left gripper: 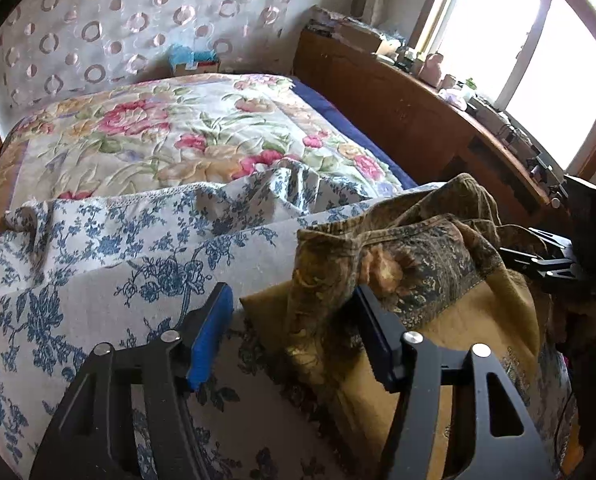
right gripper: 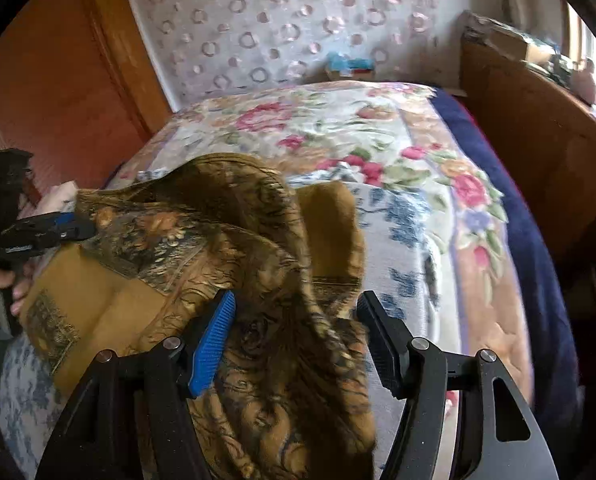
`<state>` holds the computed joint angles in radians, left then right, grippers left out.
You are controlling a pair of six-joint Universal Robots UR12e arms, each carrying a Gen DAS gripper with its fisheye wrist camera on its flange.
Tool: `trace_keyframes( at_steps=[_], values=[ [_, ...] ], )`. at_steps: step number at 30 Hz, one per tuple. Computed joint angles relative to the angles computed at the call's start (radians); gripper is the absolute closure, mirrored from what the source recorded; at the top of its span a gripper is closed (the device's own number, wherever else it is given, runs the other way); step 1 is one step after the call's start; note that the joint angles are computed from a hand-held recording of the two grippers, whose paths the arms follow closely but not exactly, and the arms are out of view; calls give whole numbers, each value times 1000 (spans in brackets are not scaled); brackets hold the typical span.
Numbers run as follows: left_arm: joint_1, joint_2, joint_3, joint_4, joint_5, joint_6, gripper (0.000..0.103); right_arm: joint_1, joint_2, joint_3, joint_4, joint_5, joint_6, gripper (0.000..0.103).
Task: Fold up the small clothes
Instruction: 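Lift the folded shirt with both tools and carry it toward the yellow plush toy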
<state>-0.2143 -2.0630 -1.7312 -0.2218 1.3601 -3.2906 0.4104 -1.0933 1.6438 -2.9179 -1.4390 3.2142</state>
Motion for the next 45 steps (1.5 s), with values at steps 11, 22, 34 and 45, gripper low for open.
trace_keyframes(
  at_steps=[11,22,34,45],
  values=[
    [11,33,-46,103,-88,-78,93,-5,-2,8,-43,47,-73,87],
    [-53,218,-213,321,152,27,94,42,-62,88,-262,24,-113,89],
    [26,378,-413,435,309,14,94,120,13,-47,-252,95,-268,89],
    [91,441,-550,469,430,-86,94,179,183,-385,5,171,-473,89]
  ],
)
